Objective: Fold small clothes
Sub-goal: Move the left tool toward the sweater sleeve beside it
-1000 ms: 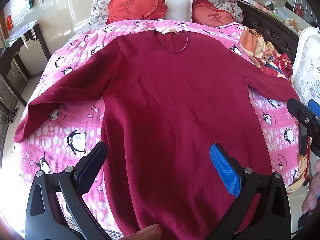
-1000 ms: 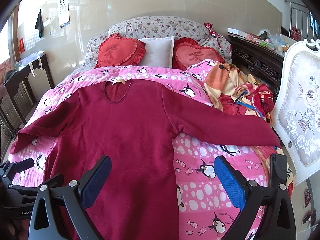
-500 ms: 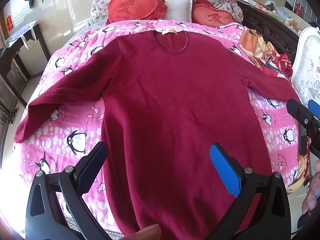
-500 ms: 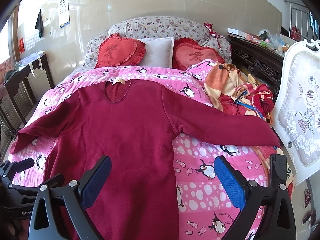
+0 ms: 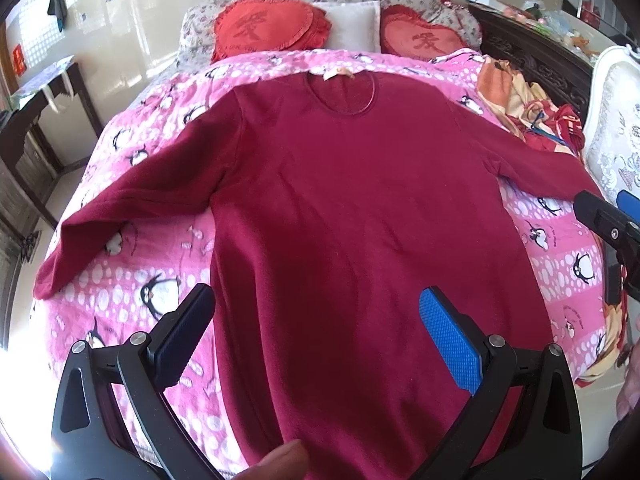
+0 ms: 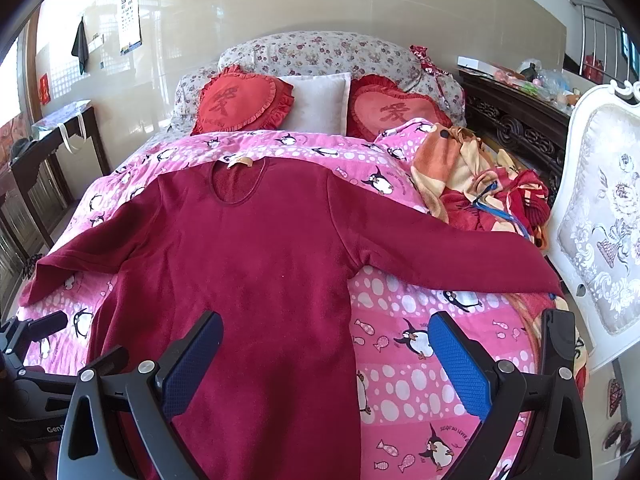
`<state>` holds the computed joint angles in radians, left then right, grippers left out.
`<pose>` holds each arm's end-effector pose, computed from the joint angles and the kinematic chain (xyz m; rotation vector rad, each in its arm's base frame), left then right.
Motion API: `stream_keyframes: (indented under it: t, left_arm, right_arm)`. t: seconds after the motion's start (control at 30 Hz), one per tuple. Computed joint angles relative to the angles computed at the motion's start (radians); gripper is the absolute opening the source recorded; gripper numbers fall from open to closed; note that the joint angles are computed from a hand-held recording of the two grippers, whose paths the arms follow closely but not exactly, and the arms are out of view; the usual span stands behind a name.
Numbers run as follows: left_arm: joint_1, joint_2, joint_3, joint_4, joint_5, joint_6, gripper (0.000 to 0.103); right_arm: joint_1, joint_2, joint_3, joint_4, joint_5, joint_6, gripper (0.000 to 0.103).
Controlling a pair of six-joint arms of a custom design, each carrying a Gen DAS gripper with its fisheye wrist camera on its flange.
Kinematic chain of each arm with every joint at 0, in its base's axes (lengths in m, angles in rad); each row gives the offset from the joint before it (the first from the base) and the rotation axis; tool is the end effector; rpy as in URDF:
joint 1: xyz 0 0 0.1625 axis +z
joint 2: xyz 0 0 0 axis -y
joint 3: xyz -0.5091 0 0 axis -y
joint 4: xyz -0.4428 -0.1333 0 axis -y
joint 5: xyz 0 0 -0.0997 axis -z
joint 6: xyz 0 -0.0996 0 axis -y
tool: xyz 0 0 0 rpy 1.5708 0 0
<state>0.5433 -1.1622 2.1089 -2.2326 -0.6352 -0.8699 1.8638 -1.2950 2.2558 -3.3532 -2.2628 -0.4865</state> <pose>-0.3520 -0.4619 0.1856 0.3433 2.2543 -0.7436 0.2159 -0.4742 0.3102 0.5254 -2.2043 0.8926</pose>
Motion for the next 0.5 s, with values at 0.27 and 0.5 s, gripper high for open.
stream_keyframes:
  t: [0.27,0.5]
  left_arm:
    - [0.047,-0.034,0.047,-0.150,-0.108,0.116,0.103]
    - [0.075,-0.108,0.097,-0.057,0.008,0.045,0.103]
  right_arm:
    - [0.000,0.034,-0.003,-0.019,0.032,0.004,0.102]
    - [-0.024,0.159,-0.031,-0.094,0.104,-0.087,0.102]
